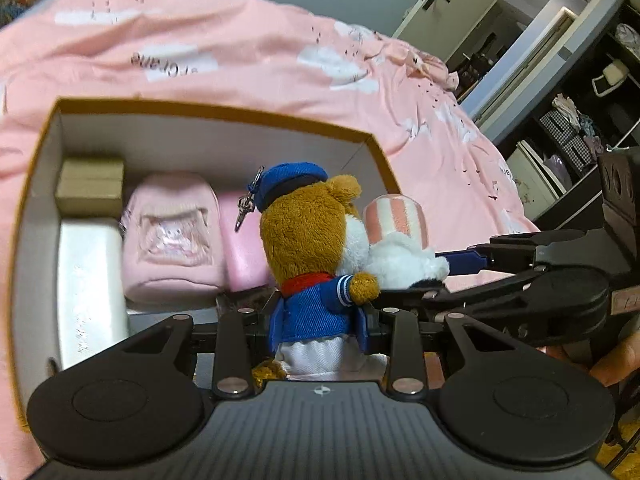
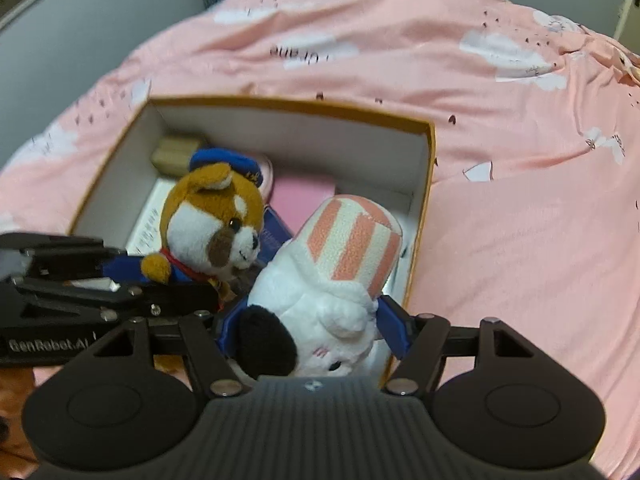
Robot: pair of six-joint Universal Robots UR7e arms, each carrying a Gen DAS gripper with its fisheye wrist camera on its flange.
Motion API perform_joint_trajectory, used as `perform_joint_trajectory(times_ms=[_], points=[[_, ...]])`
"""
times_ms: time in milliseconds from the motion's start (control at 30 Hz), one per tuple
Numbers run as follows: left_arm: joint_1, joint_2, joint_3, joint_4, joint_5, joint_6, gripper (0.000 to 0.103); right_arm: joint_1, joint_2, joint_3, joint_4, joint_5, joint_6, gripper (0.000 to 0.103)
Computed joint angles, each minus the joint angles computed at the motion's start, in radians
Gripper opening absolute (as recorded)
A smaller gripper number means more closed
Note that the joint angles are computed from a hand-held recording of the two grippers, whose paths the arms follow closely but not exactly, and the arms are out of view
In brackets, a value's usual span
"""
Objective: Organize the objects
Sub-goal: 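Carry the bear keychain and white plush over the orange box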
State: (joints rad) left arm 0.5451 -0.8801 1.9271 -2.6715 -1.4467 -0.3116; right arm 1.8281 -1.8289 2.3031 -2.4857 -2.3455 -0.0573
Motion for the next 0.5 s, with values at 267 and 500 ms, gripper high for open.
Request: perform_joint_trajectory(times_ms=[267, 500], points=[[0.040, 0.039, -0.051, 0.061, -0.039, -0.051, 0.039, -0.036, 0.021, -0.031, 0.109, 0.015, -0.053, 0.072], [0.043, 0.065, -0.099, 0.132, -0.054, -0.055, 0.040, -0.019, 0.011, -0.032, 0.097, 0.004, -0.076, 0.073]])
